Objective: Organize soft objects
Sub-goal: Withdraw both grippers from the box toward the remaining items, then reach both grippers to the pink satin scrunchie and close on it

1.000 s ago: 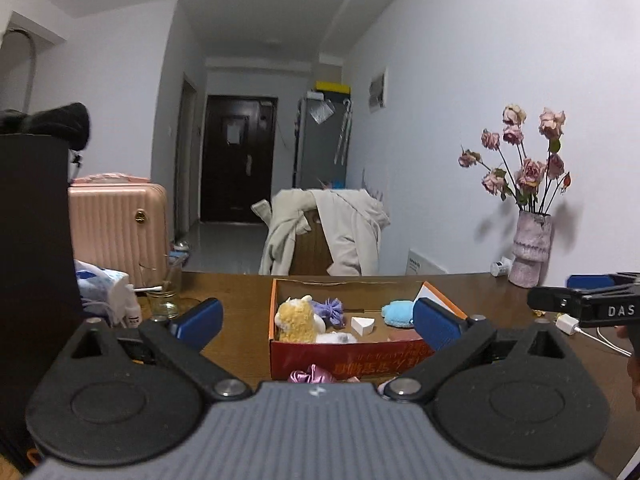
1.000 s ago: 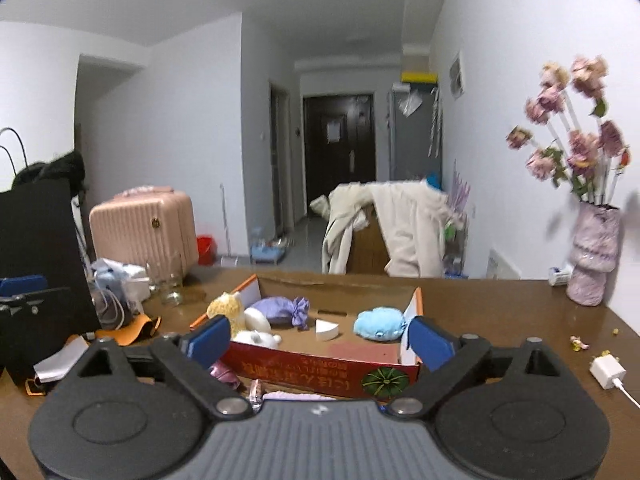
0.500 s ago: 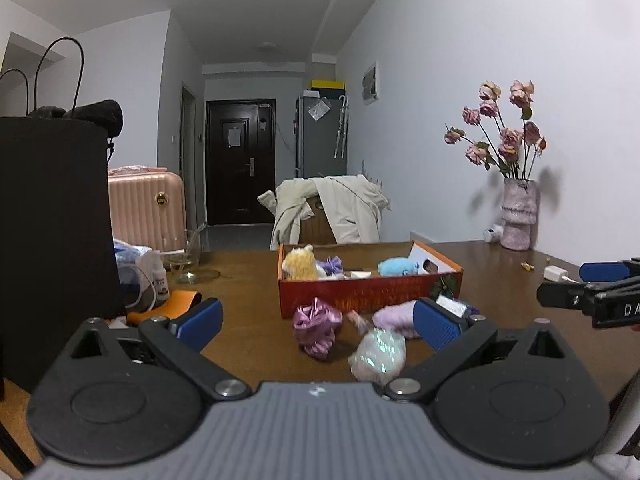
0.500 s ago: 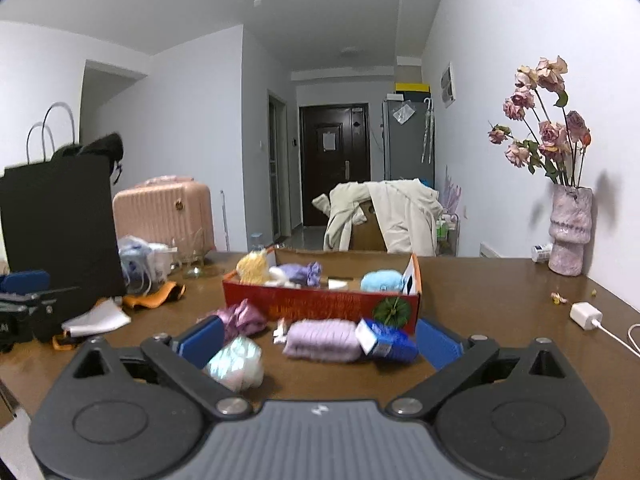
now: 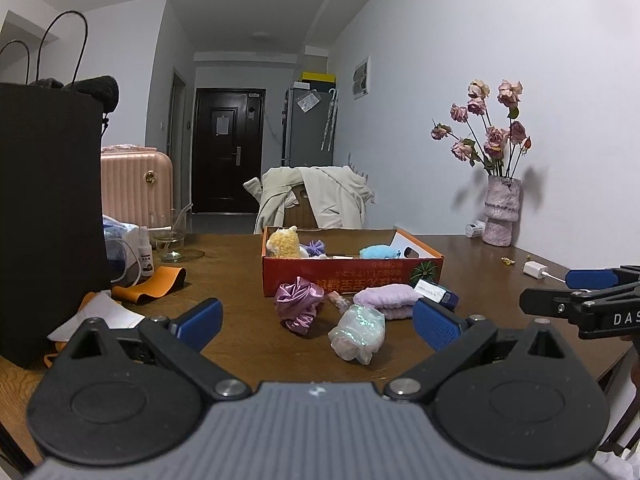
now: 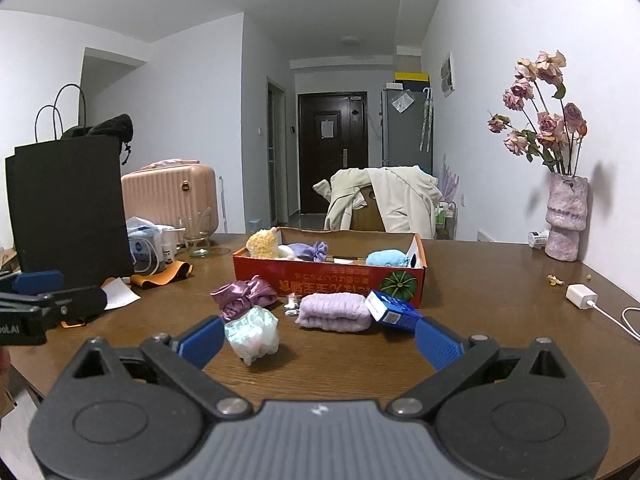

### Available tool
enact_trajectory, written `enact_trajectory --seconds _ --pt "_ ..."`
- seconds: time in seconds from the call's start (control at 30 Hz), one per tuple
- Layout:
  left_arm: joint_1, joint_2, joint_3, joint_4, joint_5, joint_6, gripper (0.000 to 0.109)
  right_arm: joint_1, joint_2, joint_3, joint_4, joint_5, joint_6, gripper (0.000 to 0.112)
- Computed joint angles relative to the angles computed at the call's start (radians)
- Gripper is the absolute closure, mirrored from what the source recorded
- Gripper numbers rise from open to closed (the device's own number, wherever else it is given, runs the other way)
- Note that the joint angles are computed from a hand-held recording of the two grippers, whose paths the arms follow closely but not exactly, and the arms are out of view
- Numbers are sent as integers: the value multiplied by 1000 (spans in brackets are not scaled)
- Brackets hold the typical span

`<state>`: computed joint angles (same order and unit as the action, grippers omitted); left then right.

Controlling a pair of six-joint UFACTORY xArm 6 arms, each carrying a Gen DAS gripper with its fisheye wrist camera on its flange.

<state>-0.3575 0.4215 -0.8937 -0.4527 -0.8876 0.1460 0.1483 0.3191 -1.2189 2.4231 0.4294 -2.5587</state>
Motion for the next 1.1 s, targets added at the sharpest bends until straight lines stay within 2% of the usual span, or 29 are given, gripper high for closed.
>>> enact_trajectory --seconds 0.33,0.6,0.73,0.83,1.0,1.1 --pt "12 47 -51 6 52 -9 6 26 78 -91 -78 -56 74 10" --pt "40 123 -143 82 111 -39 6 30 173 -194 -176 -76 202 11" --pt "60 175 -233 113 209 -66 6 31 253 -283 -339 -69 403 16" --pt "102 213 -301 234 280 -177 7 30 326 -371 -497 -44 601 22" --pt "158 300 -474 411 428 -324 25 34 454 -545 -711 -31 852 32" --pt "192 351 -580 518 514 -430 28 39 541 -670 -848 -35 1002 35"
